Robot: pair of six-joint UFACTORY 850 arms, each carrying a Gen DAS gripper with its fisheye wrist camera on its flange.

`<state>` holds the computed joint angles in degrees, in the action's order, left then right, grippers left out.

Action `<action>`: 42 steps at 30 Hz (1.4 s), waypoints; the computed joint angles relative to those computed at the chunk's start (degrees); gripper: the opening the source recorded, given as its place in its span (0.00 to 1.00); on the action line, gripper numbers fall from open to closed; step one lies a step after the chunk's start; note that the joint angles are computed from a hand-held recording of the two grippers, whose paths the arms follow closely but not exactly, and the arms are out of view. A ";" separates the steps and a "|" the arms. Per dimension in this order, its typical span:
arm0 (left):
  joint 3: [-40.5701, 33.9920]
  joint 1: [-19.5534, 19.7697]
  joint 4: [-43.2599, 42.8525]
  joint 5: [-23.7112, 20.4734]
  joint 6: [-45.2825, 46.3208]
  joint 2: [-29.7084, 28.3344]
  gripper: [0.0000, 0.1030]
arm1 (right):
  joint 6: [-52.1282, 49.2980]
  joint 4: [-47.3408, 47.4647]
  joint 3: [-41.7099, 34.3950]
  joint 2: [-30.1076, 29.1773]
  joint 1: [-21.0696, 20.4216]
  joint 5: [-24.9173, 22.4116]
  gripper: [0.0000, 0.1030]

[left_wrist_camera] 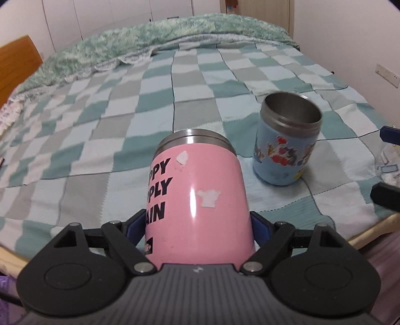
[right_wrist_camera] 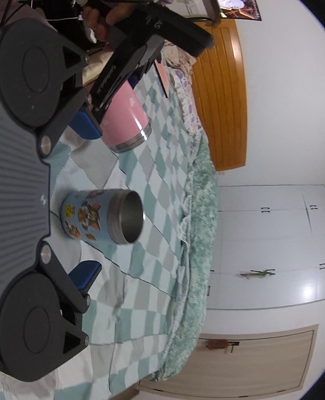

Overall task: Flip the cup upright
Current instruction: 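Lift the pink cup with the left gripper and carry it toward the blue cup, then lower the pink cup on its side beside the blue cup and open the left gripper, then close the right gripper around the lying pink cup's body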

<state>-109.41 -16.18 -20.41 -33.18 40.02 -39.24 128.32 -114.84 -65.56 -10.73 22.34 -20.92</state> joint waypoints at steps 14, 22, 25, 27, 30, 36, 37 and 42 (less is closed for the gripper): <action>0.37 0.39 -3.32 3.29 1.35 -1.91 1.00 | -10.09 11.21 -4.68 -4.28 0.16 -1.27 1.00; 14.24 7.26 -34.13 7.55 28.81 9.33 1.00 | -19.45 21.25 -8.39 -5.12 4.84 -5.41 1.00; 16.96 9.38 -40.91 6.10 36.33 11.22 1.00 | -26.06 28.21 -12.03 -7.42 6.97 -7.50 1.00; 17.10 10.64 -42.41 3.65 39.70 11.20 1.00 | -30.96 33.55 -15.23 -9.59 8.29 -9.25 1.00; 16.86 12.06 -44.90 0.83 45.93 10.56 1.00 | -34.73 38.70 -19.76 -12.82 9.61 -11.17 1.00; 14.08 13.48 -46.02 -2.48 53.26 6.97 1.00 | -43.22 49.53 -31.57 -20.75 10.74 -17.19 1.00; 13.66 13.64 -46.36 -2.62 54.06 6.38 1.00 | -44.06 50.80 -33.25 -21.88 10.68 -17.86 1.00; 11.50 14.60 -48.67 -4.86 58.34 3.60 1.00 | -49.96 58.05 -42.81 -28.19 9.97 -21.05 1.00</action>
